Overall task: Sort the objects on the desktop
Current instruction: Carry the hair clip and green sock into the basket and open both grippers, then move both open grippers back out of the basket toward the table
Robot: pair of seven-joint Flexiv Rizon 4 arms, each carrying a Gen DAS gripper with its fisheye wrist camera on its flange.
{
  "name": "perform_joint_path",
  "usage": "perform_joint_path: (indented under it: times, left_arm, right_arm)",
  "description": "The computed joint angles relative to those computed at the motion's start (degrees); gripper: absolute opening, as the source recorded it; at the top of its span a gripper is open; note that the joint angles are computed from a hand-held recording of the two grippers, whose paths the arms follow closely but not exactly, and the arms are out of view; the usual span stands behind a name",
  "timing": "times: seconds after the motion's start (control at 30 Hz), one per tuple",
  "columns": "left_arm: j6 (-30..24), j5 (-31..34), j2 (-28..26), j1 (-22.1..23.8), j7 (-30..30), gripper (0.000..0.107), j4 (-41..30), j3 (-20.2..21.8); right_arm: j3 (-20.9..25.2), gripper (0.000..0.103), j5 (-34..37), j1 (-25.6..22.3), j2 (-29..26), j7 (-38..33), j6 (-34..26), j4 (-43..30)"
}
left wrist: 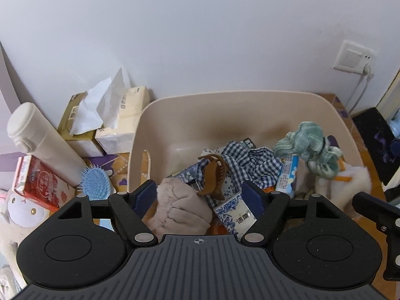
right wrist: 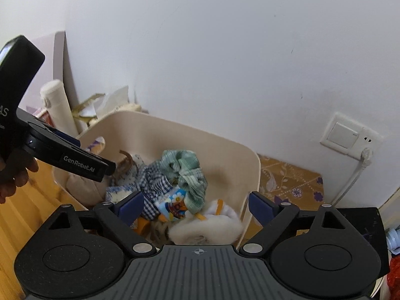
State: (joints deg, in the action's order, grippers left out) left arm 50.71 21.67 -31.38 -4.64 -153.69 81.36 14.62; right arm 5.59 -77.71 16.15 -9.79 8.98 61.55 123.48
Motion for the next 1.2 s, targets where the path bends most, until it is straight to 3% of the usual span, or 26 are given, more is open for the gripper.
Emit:
perform_joint_path:
  times: [0.1,0.27,0.63,0.87,1.2]
  left_arm:
    - [-0.2,1.5,1.6,-1.0,-0.7,0.077,0.9,0.6]
    - [-0.8,3.7,4.7,-2.0,-2.4,0.077,2.5,0.4]
    - [-0.6,9.6,10.9,-3.2,-7.1,0.077,8.3,-1.4]
    - [-0.3,12.1,13.9,-3.4,-10.2,0.077,12.6,-2.9]
    - [2.0,12.9,16.2,-2.7,-10.4,0.077,18.3,-5.1]
  right_arm:
    - [0.6,0.101,-0.5,0.7,1.3,1.0,-2.1,0.2]
    - [1.8,0.103,-0.8,1.7,2.7,1.9,-4.7,0.1]
    - [4.7,0.103,1.8,4.5,5.5,1.0,-10.1,0.7]
    - [6.7,0.103,2.8,6.8,7.2,4.3,-14.5,2.2]
    - [8.5,0.103,7.0,9.5,7.7,5.7,-16.7,4.3]
